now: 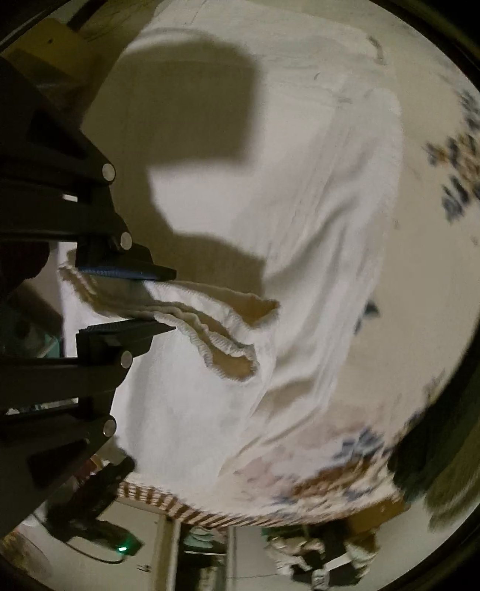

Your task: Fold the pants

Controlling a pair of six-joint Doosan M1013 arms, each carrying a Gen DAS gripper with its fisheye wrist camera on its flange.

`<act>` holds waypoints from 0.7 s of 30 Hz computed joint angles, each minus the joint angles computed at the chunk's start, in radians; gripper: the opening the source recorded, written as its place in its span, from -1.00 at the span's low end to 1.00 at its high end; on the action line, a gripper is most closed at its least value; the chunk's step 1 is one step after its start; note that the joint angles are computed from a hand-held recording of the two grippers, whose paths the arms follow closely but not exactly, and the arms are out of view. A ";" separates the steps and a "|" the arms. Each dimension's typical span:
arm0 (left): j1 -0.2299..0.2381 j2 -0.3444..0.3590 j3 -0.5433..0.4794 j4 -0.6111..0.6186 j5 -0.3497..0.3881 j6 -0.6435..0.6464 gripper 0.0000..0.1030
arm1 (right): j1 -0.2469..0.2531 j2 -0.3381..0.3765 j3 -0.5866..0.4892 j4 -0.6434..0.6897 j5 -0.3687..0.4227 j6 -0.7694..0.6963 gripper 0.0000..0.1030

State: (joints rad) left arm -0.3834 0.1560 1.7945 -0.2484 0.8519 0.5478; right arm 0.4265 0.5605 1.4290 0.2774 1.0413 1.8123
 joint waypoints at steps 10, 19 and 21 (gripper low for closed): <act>0.024 0.010 0.028 -0.146 -0.057 0.156 -0.47 | 0.011 0.019 -0.021 -0.028 0.086 -0.022 0.14; -0.031 -0.005 0.037 -0.079 -0.114 0.151 -0.83 | 0.020 0.022 -0.017 -0.030 0.074 -0.003 0.14; -0.032 -0.026 0.051 -0.094 -0.147 0.112 -0.84 | 0.029 0.025 -0.028 -0.037 0.079 -0.006 0.14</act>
State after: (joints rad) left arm -0.4156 0.1300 1.8451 -0.3428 0.7049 0.6601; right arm 0.4550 0.5859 1.4007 0.2404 1.1200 1.8061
